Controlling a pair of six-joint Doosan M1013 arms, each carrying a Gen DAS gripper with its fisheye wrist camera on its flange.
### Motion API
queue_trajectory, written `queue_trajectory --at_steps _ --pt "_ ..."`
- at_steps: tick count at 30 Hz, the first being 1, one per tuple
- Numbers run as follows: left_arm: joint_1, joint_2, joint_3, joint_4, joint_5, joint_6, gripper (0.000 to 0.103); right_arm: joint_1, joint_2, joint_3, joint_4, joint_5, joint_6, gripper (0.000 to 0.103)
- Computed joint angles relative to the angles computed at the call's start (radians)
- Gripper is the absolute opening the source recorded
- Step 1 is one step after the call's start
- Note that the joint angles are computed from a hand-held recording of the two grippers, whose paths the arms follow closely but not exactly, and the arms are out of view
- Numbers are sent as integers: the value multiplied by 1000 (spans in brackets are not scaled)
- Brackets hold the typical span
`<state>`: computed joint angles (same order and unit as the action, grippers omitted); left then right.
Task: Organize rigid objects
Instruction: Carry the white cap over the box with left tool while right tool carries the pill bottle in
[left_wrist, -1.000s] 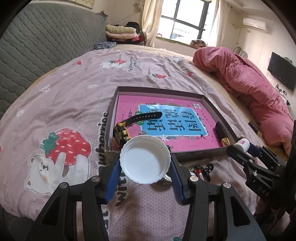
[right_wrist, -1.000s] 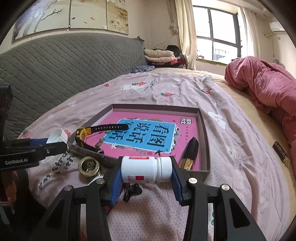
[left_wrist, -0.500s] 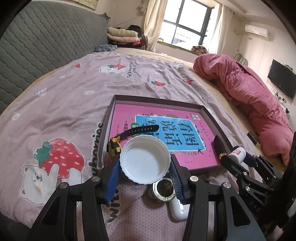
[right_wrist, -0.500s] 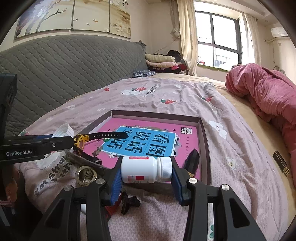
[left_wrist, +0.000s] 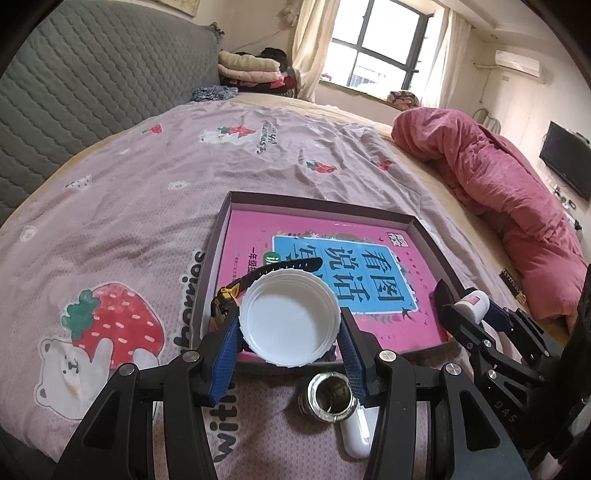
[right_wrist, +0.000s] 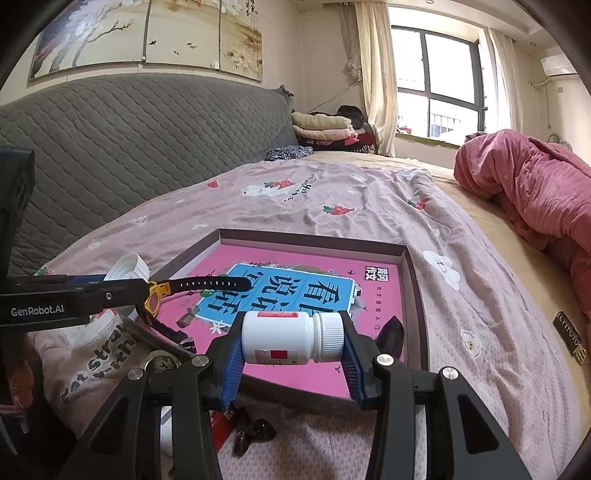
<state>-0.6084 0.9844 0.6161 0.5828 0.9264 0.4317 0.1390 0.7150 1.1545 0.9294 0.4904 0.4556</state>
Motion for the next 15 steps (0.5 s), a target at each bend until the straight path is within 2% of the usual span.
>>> queue_trajectory --at_steps 15 --pt "14 69 -139 -37 64 54 52 -5 25 -37 -2 23 0 46"
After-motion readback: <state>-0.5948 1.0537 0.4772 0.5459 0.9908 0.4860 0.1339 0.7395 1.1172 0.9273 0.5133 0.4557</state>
